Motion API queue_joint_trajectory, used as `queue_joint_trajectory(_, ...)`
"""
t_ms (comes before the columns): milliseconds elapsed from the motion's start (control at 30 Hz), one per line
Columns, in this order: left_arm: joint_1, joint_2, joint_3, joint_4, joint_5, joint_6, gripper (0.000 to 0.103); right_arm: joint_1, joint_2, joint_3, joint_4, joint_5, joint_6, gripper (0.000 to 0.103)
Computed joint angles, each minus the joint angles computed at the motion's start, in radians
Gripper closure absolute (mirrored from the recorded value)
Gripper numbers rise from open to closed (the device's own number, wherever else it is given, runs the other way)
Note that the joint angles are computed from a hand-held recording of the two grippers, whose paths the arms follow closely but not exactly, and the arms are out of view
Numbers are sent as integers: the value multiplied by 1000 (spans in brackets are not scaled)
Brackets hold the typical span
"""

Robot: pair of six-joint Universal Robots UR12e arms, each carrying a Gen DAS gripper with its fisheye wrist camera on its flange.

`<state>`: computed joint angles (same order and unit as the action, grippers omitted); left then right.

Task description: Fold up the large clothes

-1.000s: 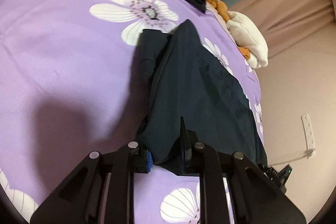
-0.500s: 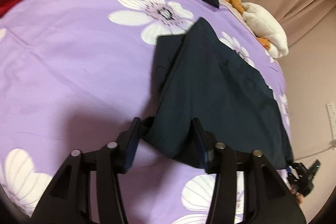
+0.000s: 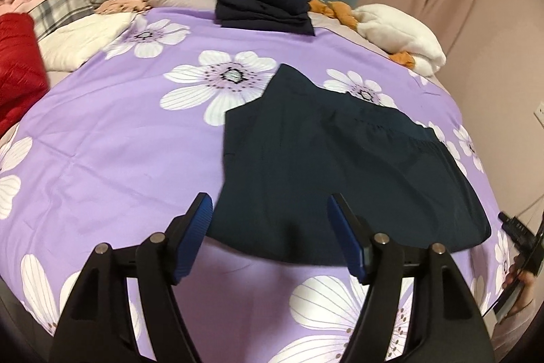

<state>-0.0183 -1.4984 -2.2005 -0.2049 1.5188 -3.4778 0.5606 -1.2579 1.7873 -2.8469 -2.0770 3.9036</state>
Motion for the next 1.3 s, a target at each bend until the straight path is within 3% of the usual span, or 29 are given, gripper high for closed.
queue_joint_trajectory(67,-9,-13,10,-1,-2,13,33,8,1,2,-53,2,-69,58)
queue_joint_trajectory(133,-18,-28,25,-8,-8,18,32,12,9,2,-132,63,-162,58)
queue_joint_trajectory(200,-31,-41,40,-15,-5,19,22,15,23,-11,-171,138,-227,58)
queue_joint_trajectory(267,-48,-57,56,-21,12,25,15,23,43,-36,-171,185,-278,58)
queue_joint_trajectory(433,-80,-101,94,-58,33,42,13,40,112,-118,-118,308,-343,58)
queue_joint_trajectory(500,-89,-113,102,-65,41,51,13,51,131,-141,-95,316,-349,58)
queue_joint_trajectory(633,-107,-143,115,-72,65,72,12,78,159,-179,-50,261,-390,58)
queue_joint_trajectory(833,-130,-187,136,-100,131,94,3,79,172,-209,52,247,-405,58)
queue_joint_trajectory(1033,-128,-165,135,-131,112,82,3,77,162,-212,91,261,-388,58)
queue_joint_trajectory(1167,-152,-122,123,-109,173,79,3,81,132,-192,64,274,-359,57)
queue_joint_trajectory(1300,-168,-64,119,-110,181,90,0,94,90,-170,46,257,-359,33)
